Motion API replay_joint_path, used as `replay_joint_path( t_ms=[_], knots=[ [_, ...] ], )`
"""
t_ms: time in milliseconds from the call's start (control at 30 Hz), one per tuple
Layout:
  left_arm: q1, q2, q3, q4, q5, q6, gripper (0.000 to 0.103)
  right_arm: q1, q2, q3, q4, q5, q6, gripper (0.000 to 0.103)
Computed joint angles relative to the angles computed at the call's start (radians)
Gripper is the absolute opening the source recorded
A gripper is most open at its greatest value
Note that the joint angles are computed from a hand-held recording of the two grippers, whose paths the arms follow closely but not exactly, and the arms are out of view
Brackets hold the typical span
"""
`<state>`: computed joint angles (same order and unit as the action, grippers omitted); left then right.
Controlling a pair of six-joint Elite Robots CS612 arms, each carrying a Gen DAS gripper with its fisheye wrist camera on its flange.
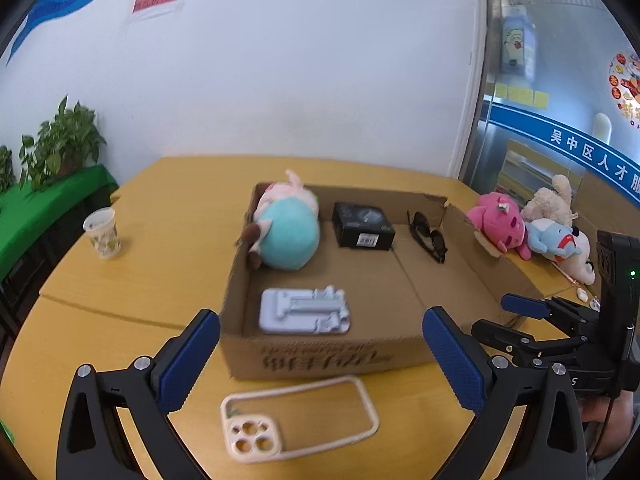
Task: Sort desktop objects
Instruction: 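Lower both tools onto the clear phone case rim and close on it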
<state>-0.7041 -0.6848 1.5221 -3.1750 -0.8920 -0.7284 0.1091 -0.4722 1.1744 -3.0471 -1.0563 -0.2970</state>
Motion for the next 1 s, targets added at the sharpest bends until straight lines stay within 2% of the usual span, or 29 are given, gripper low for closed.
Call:
replay_joint_path(
  t_ms=[67,133,233,300,400,467,567,633,700,800,900,1000],
  knots=[
    [0.007,-0.012,0.036,0.005,-0.024,-0.021,0.103,0.001,0.000,0.002,0.063,0.064,-0.041,0.082],
    [0.018,-0.021,0.062,0.035,-0.063,-0.056,0.103,0.004,0.003,-0.007,0.174,0.131,-0.102,0.082],
    [0.050,-0.019,0.082,0.054,-0.187,-0.119,0.103,0.018,0.009,-0.031,0.335,0.177,-0.193,0.082],
    [0.064,-0.010,0.091,0.039,-0.241,-0.151,0.103,0.032,0.023,-0.058,0.428,0.191,-0.255,0.082],
    [0.096,0.016,0.090,-0.016,-0.365,-0.168,0.103,0.049,0.052,-0.113,0.545,0.208,-0.300,0.082],
    [0.115,0.036,0.080,-0.047,-0.437,-0.171,0.103,0.060,0.071,-0.146,0.588,0.195,-0.316,0.082],
    [0.131,0.057,0.058,-0.024,-0.503,-0.178,0.102,0.073,0.092,-0.180,0.622,0.175,-0.344,0.082],
    [0.134,0.063,0.047,0.002,-0.520,-0.185,0.101,0.074,0.099,-0.191,0.632,0.195,-0.352,0.082],
    [0.129,0.063,0.046,0.003,-0.503,-0.179,0.101,0.075,0.102,-0.199,0.644,0.201,-0.358,0.083],
    [0.125,0.062,0.055,-0.042,-0.499,-0.174,0.101,0.075,0.102,-0.198,0.634,0.204,-0.349,0.083],
    [0.117,0.055,0.061,-0.060,-0.483,-0.172,0.101,0.067,0.108,-0.207,0.638,0.238,-0.315,0.083],
    [0.095,0.038,0.064,-0.059,-0.420,-0.145,0.101,0.057,0.089,-0.161,0.550,0.276,-0.289,0.084]
  ],
)
